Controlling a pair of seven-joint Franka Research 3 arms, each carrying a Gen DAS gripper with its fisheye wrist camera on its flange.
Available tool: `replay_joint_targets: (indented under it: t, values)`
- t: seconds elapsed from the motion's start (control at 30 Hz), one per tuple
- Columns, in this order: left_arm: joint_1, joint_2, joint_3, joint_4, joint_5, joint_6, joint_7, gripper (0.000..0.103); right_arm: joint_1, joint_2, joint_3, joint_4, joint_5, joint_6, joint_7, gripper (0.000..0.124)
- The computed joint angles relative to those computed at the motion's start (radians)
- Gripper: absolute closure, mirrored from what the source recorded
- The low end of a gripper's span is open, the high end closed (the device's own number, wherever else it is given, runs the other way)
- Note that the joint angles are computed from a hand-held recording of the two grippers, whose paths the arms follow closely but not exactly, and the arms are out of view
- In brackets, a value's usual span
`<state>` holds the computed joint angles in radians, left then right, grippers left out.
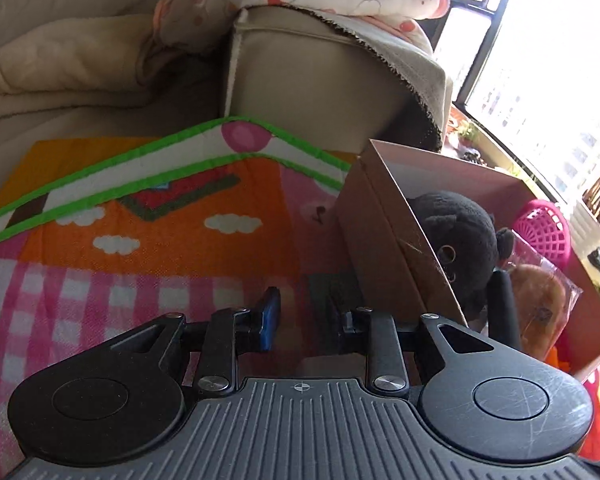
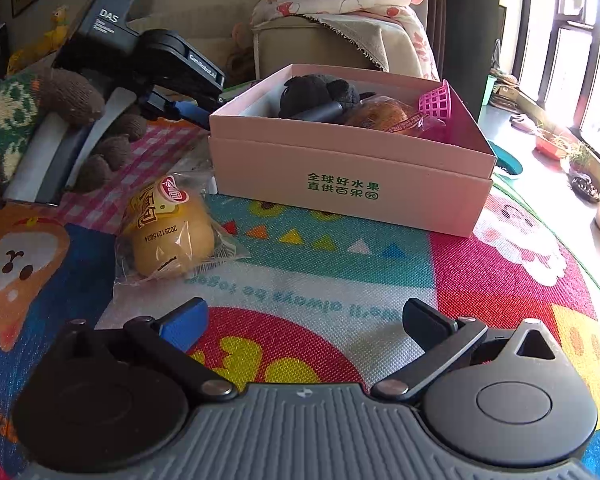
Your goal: Organize objects
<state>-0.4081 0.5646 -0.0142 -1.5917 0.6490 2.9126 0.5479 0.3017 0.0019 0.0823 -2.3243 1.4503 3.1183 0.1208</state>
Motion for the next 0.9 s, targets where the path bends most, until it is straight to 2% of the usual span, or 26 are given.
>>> replay_joint_targets:
  t: [0.03, 0.17, 0.3, 0.37, 0.4, 0.47, 0.53, 0.6, 0.67, 0.8, 0.9]
  values:
    - [-0.011, -0.005, 0.008, -0.007, 0.000, -0.005, 0.035, 0.075, -0.001, 0.000, -0.001, -0.001, -0.008, -0.003, 0.008, 0.021]
    - [0.038, -0.084, -0.057, -0.128, 0.032, 0.027, 0.175, 0.077, -0.004, 0.003, -0.002, 0.000, -0.032, -0.010, 0.033, 0.021]
    - [0.021, -0.201, -0.030, -0.297, 0.096, 0.069, 0.172, 0.077, -0.005, 0.005, -0.001, 0.002, -0.028, -0.012, 0.032, 0.021]
    - [0.005, -0.263, -0.007, -0.374, 0.147, 0.071, 0.118, 0.077, -0.005, 0.007, 0.000, 0.004, -0.022, -0.011, 0.026, 0.021]
    - [-0.022, -0.301, 0.022, -0.411, 0.217, 0.054, 0.046, 0.077, -0.005, 0.007, 0.000, 0.005, -0.021, -0.011, 0.025, 0.021]
    - [-0.061, -0.375, 0.058, -0.480, 0.384, -0.001, -0.105, 0.077, -0.006, 0.008, 0.001, 0.006, -0.020, -0.011, 0.024, 0.021]
    - [-0.070, -0.439, 0.051, -0.541, 0.500, -0.065, -0.190, 0.077, -0.006, 0.009, 0.002, 0.006, -0.019, -0.010, 0.022, 0.021]
    - [-0.051, -0.480, 0.021, -0.592, 0.481, -0.086, -0.173, 0.077, -0.006, 0.009, 0.002, 0.007, -0.018, -0.011, 0.022, 0.021]
    - [-0.027, -0.516, -0.003, -0.631, 0.475, -0.084, -0.205, 0.074, -0.006, 0.010, 0.003, 0.008, -0.016, -0.009, 0.020, 0.021]
    - [0.019, -0.588, -0.051, -0.699, 0.465, -0.110, -0.263, 0.075, -0.003, 0.015, 0.006, 0.012, -0.005, 0.010, 0.020, 0.021]
    - [0.050, -0.628, -0.072, -0.771, 0.271, -0.039, -0.139, 0.074, -0.005, 0.016, 0.005, 0.011, -0.017, 0.008, 0.035, 0.021]
